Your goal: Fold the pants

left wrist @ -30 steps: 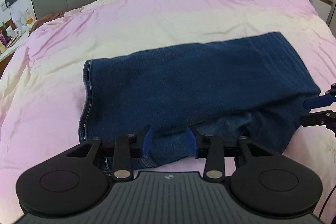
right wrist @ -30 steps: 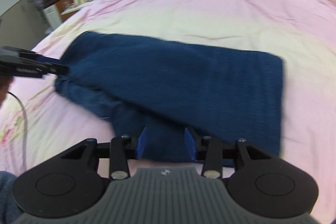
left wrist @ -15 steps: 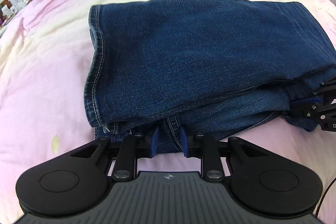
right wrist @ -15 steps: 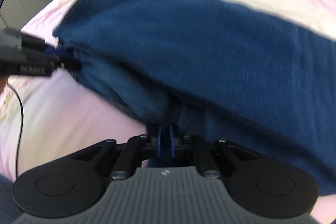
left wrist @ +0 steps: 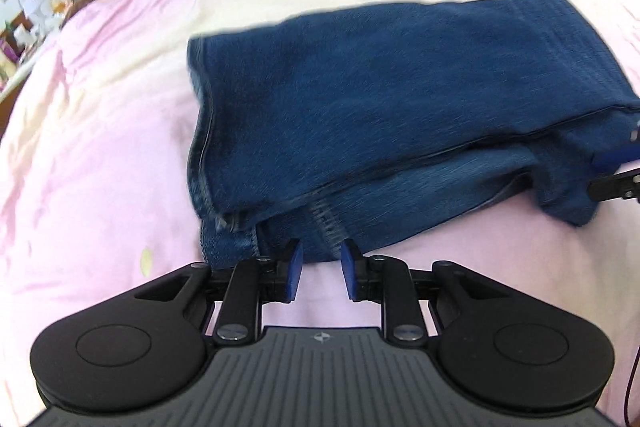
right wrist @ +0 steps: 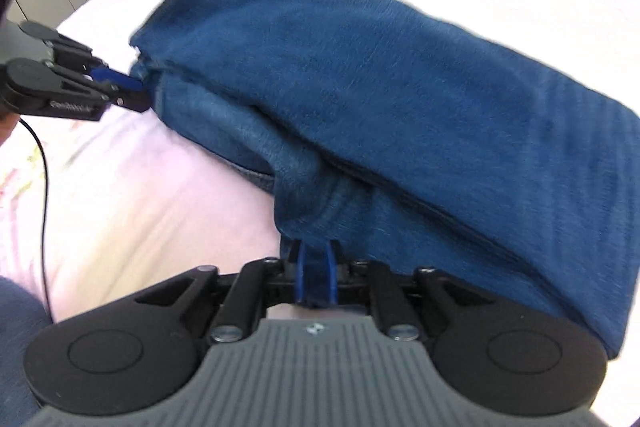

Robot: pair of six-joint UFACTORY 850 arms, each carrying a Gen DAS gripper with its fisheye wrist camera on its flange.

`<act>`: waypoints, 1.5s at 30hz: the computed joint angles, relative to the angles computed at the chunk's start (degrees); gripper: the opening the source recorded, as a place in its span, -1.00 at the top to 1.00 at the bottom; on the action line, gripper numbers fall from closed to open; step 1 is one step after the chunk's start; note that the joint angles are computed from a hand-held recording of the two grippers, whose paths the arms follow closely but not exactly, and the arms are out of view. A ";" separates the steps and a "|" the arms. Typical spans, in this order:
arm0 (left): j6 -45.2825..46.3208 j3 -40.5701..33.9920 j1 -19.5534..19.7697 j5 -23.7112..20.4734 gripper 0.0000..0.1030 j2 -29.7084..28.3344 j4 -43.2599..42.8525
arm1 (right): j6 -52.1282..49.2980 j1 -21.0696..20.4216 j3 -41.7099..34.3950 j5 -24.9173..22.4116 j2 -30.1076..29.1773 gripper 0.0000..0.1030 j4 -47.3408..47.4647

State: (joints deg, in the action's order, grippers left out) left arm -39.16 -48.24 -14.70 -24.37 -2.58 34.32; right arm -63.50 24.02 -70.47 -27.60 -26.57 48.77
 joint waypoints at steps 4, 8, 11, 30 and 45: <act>-1.03 -2.38 -3.36 -1.24 0.34 0.49 1.99 | -4.44 -4.48 2.47 -1.96 3.93 0.26 4.84; -1.47 -5.44 -5.58 0.27 0.30 -1.01 4.26 | -0.12 -9.23 2.51 -0.83 5.73 0.11 1.83; -0.40 -8.65 -7.00 0.88 0.30 -3.93 4.11 | 6.29 -11.71 1.03 1.36 5.16 0.06 -1.44; 32.22 -23.99 -5.69 -3.17 0.45 -24.33 -19.74 | 10.47 -22.34 -10.44 -11.98 -11.77 -0.09 14.06; 43.99 -39.46 -2.63 -9.69 0.49 -30.47 -20.75 | 11.20 -21.80 -21.16 -15.14 -19.77 0.01 18.55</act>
State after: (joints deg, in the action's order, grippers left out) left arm 4.83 -87.70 -17.33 -34.06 -33.06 13.57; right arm -52.30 2.22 -91.63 -42.74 -46.34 67.32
